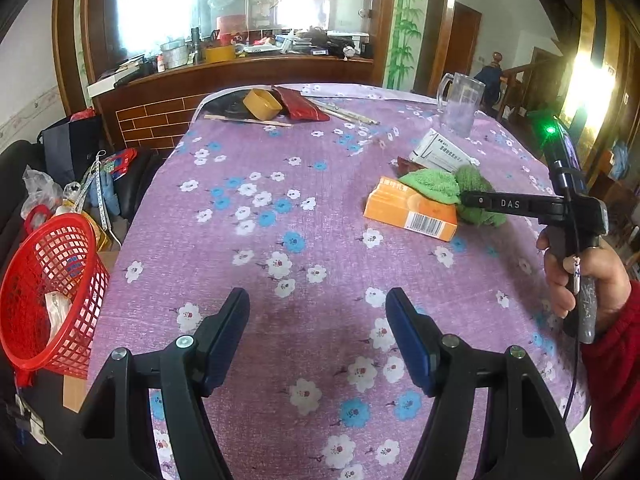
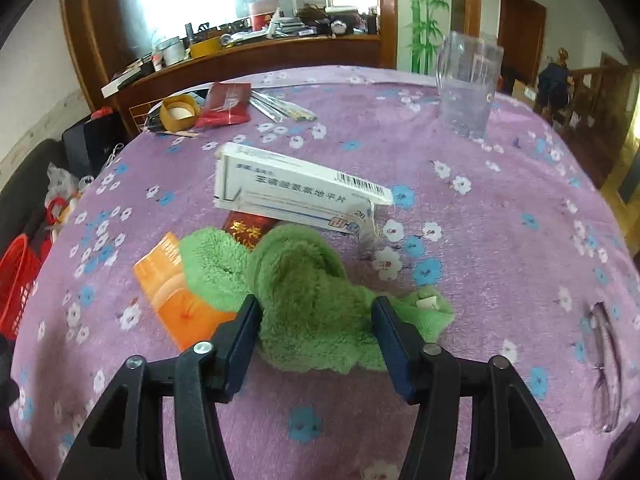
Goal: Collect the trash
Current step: 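Grasp the green towel with the right tool while the left grasps the orange box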
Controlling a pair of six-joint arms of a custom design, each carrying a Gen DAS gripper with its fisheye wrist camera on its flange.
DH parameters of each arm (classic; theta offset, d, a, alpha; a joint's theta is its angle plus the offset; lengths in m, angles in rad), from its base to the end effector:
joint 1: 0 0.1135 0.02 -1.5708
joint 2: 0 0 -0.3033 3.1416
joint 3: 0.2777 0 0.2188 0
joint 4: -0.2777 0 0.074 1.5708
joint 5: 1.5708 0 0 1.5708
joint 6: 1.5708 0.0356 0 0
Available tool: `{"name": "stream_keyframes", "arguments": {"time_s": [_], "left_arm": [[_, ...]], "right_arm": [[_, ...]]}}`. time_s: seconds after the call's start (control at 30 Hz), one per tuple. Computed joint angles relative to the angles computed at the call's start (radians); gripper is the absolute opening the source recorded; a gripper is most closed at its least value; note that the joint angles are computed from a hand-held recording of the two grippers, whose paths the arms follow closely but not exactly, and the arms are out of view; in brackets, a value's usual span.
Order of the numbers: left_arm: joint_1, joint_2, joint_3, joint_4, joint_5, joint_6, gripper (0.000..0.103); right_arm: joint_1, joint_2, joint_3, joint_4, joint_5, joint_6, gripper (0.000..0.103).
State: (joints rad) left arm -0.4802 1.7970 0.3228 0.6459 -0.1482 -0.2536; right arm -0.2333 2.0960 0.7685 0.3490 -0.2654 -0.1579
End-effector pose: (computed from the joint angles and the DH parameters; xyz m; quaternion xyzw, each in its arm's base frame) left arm 0.2169 -0.1071 0.1250 0.0784 0.9264 -0.0654 0.3625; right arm 0.3344 -0.0699 0.0963 -0.0028 0.9488 0.0679 0.3084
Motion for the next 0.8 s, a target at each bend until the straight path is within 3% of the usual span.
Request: {"name": "stream_keyframes", "arguments": {"time_s": [0.13, 0.23, 0.5, 0.57, 0.63, 0.8], "left_arm": [[0.027, 0.002, 0.007, -0.004, 0.017, 0.0, 0.069], [0.047, 0.0, 0.008, -0.007, 0.026, 0.001, 0.069], [0.09, -0.005, 0.032, -0.051, 0.066, -0.008, 0.07], [0.081, 0.005, 0.054, -0.072, 0.067, -0.011, 0.072], [0.063, 0.02, 0.08, -0.089, 0.054, -0.004, 0.081], [-0.012, 0.134, 0.216, -0.164, -0.006, 0.036, 0.084]], "right_arm": [[0.043, -0.02, -0.04, 0.027, 0.027, 0.039, 0.044], [0.082, -0.05, -0.08, 0.006, -0.018, 0.058, 0.043], [0.12, -0.152, -0.213, -0.074, -0.316, 0.071, 0.043], [0.099, -0.189, -0.256, -0.023, -0.306, 0.089, 0.043], [0.068, -0.242, -0.31, 0.044, -0.257, 0.11, 0.043], [-0.035, -0.313, -0.365, 0.057, -0.289, 0.097, 0.043]]}}
